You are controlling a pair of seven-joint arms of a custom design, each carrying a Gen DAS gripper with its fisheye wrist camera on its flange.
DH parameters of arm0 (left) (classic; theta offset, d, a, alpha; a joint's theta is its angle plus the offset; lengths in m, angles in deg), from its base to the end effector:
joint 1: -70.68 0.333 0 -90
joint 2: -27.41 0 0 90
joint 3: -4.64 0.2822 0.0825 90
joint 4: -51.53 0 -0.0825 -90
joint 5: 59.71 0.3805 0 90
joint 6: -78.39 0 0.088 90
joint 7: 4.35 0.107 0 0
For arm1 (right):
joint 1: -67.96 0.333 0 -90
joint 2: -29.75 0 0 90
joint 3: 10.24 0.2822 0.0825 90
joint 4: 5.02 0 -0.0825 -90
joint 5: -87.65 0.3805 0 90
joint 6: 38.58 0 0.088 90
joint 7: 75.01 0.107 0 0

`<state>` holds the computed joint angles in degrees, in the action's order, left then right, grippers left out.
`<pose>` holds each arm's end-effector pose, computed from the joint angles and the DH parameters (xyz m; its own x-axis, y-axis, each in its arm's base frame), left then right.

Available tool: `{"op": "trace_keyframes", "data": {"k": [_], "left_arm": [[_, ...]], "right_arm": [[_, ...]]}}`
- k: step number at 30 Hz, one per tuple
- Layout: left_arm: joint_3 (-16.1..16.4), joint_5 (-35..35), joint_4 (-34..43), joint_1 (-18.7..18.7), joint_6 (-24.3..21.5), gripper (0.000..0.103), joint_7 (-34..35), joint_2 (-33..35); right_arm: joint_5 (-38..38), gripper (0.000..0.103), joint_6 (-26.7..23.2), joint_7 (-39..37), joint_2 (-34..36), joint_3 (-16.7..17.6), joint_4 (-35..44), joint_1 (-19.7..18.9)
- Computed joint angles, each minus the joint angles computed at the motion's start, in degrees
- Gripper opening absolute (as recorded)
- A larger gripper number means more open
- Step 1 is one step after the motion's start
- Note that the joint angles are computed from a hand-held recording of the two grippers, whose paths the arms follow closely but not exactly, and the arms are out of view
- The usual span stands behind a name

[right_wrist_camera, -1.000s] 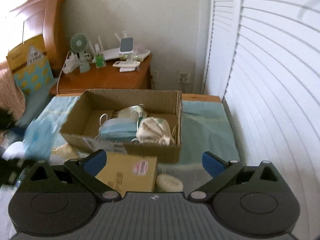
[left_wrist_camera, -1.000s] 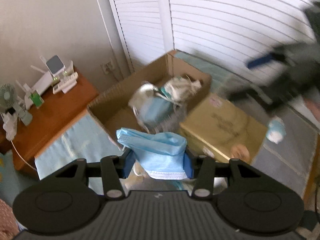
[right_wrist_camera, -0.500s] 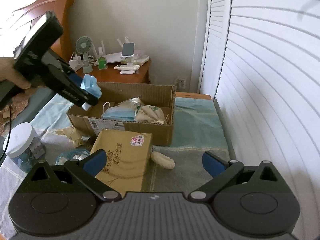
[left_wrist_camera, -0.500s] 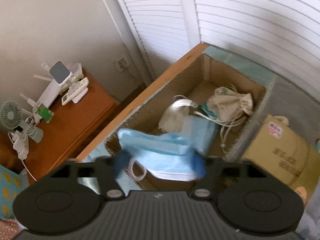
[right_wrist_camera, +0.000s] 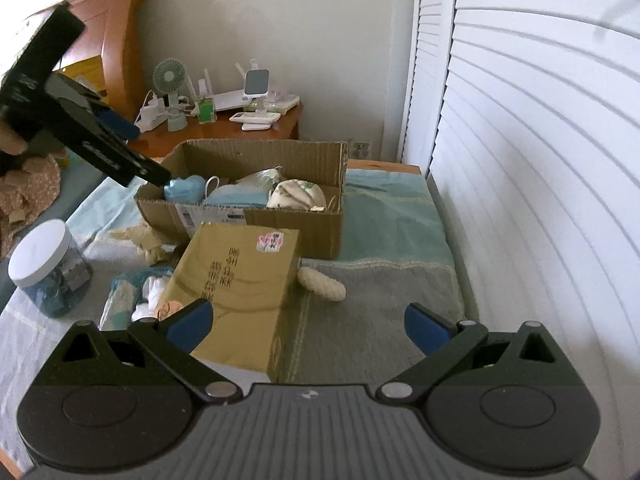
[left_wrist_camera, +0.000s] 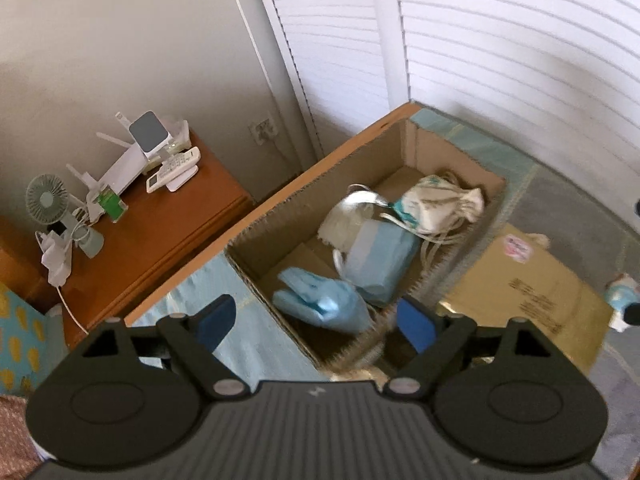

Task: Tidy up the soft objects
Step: 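Move the right tool toward the small blue-white bunny toy, then grasp the blue-white bunny toy with the right tool while the left grasps the printed plastic bag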

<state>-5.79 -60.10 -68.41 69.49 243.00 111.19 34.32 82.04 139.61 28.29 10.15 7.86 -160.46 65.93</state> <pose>0.5929 -0.1190 0.4115 -0.5121 -0.8247 -0.2400 -0.6169 0.5475 -0.5654 0.4261 0.1289 0.3828 0.1600 -0.9870 0.0174 -0.7337 -0.1307 -0.6668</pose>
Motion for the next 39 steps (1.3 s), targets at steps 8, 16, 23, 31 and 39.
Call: {"op": "trace_keyframes", "data": {"k": [8,16,23,31,39], "left_arm": [[1.0,-10.2,-13.5,-3.1,4.6,0.088,3.6,-11.1],[8.4,-18.2,-28.1,-14.8,12.5,0.089,5.4,-20.7],[17.1,-19.1,-33.1,-24.9,16.4,0.089,5.8,-20.7],[36.7,-19.0,-33.7,-43.5,19.2,0.089,11.8,-19.2],[37.8,-20.1,-30.4,-44.1,17.0,0.088,18.4,-14.5]], "right_arm": [[2.0,0.103,0.4,-1.1,-3.4,-0.4,-4.0,1.8],[5.4,0.103,1.6,-2.7,-3.8,-1.6,-8.4,3.6],[5.3,0.103,1.6,-2.6,-0.5,1.2,-9.1,0.6],[1.3,0.103,4.1,-0.1,1.4,7.9,-9.0,-6.8],[3.6,0.103,5.7,-2.1,1.7,9.4,-9.5,-7.7]]}}
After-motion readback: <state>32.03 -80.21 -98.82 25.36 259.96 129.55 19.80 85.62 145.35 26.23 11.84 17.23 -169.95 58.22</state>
